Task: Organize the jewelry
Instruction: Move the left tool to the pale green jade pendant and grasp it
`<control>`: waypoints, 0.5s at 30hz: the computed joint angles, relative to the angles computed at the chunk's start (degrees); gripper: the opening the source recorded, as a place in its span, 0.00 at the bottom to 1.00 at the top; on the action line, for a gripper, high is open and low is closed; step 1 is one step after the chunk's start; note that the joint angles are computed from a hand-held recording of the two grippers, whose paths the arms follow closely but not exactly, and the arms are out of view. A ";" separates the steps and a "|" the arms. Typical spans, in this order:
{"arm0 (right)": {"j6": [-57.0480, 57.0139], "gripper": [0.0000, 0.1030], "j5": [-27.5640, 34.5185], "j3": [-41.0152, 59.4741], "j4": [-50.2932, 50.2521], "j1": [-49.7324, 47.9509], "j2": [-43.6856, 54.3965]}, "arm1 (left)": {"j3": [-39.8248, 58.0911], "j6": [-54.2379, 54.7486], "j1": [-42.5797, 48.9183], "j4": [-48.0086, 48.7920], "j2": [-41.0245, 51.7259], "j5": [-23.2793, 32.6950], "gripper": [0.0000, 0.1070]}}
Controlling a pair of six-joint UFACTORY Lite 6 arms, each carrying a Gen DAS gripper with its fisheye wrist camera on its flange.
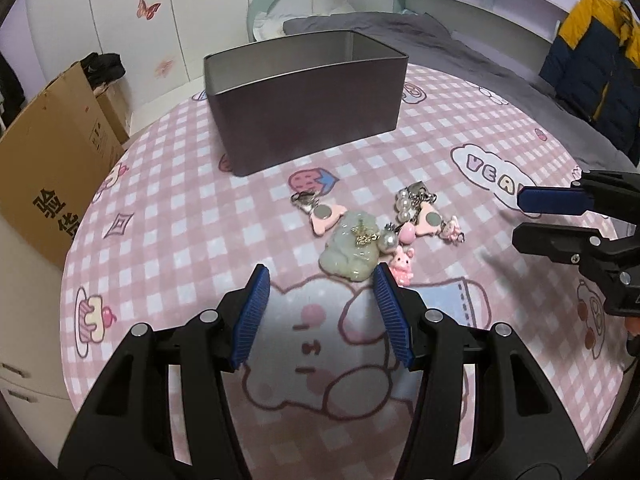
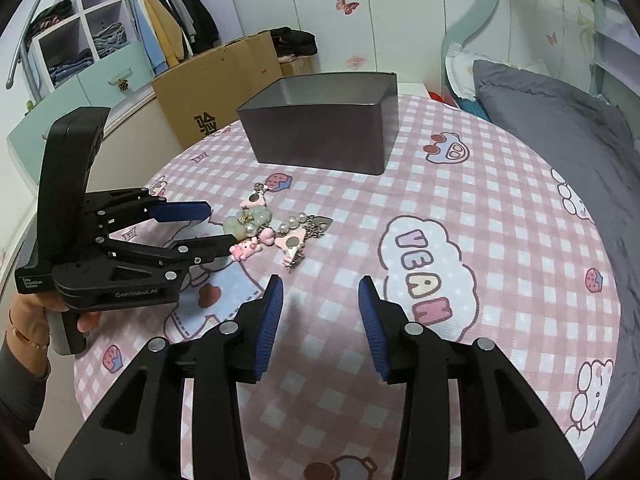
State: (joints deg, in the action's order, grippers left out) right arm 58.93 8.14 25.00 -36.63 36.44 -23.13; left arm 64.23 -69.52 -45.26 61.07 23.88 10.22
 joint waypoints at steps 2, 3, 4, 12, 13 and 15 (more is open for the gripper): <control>-1.35 0.36 -0.86 -0.45 1.05 -0.57 0.24 | 1.27 0.83 -0.47 0.18 1.01 0.38 0.50; -3.13 0.36 -1.13 -0.55 2.59 -0.86 0.28 | 1.74 2.05 -0.46 -0.83 1.37 0.25 0.50; -4.86 0.36 -1.53 -0.57 4.17 -1.14 0.48 | 2.34 4.57 -0.31 -3.17 1.76 -0.02 0.50; -3.65 0.37 -2.63 0.97 2.30 -1.27 3.45 | 3.30 10.38 -0.41 -7.70 2.41 -2.64 0.28; -2.13 0.37 -2.58 1.32 0.69 -1.16 3.93 | 3.14 8.79 -0.29 -6.30 2.37 -2.97 0.28; 2.28 0.37 -2.18 2.15 -3.85 -0.54 5.21 | 2.13 7.44 0.25 -5.81 1.58 -3.77 0.28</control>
State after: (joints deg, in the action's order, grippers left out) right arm 61.21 5.96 27.16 -40.48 35.90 -17.91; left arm 66.36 -62.08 -45.00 55.26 25.46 6.45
